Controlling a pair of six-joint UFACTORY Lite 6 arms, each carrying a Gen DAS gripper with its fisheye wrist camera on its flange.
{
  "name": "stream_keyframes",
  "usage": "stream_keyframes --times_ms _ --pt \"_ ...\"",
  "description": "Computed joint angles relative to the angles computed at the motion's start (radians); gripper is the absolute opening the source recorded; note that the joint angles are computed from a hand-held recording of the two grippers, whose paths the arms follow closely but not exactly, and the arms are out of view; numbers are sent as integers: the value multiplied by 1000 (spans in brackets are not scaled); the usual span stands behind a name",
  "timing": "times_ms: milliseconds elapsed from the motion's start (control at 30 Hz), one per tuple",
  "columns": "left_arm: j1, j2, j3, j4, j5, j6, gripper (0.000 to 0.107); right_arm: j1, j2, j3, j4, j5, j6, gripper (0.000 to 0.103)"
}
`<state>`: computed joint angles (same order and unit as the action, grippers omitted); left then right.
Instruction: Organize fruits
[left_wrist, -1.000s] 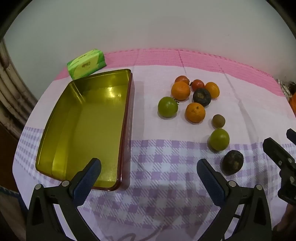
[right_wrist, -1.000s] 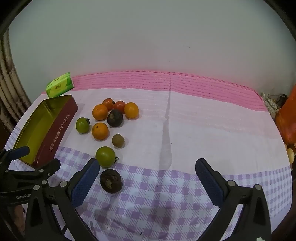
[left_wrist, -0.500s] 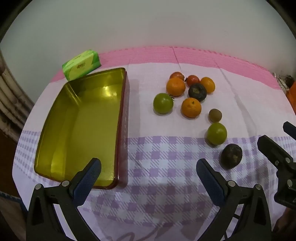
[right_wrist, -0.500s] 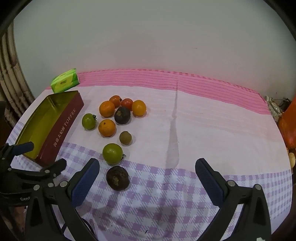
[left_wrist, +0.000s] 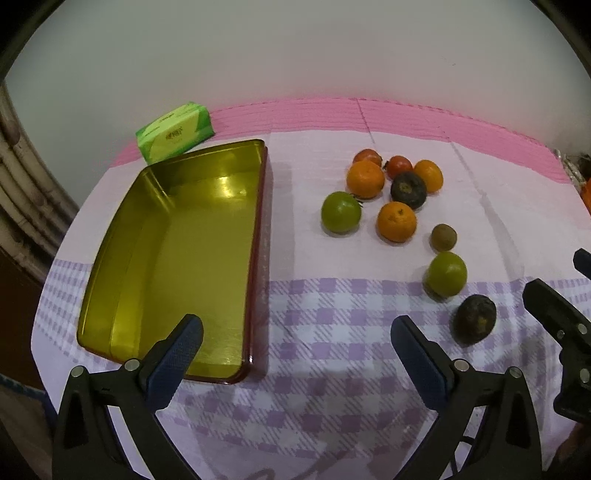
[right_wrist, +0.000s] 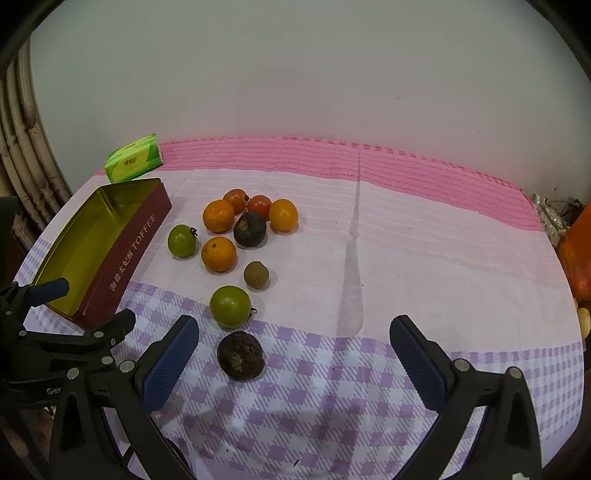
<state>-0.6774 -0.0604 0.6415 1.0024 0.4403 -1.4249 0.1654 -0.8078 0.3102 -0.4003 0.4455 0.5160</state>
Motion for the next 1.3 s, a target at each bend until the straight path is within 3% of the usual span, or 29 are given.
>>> stream_keyframes --times_ms 133,633,1300 --pt "0 -35 -24 50 -12 -51 101 -11 14 3 16 -10 -20 103" --pt "-26 -18 -5 -3 2 33 99 -28 10 -39 61 -36 -61 103" --pt "54 -52 -32 -76 -25 118 99 99 64 -10 -125 -9 167 103"
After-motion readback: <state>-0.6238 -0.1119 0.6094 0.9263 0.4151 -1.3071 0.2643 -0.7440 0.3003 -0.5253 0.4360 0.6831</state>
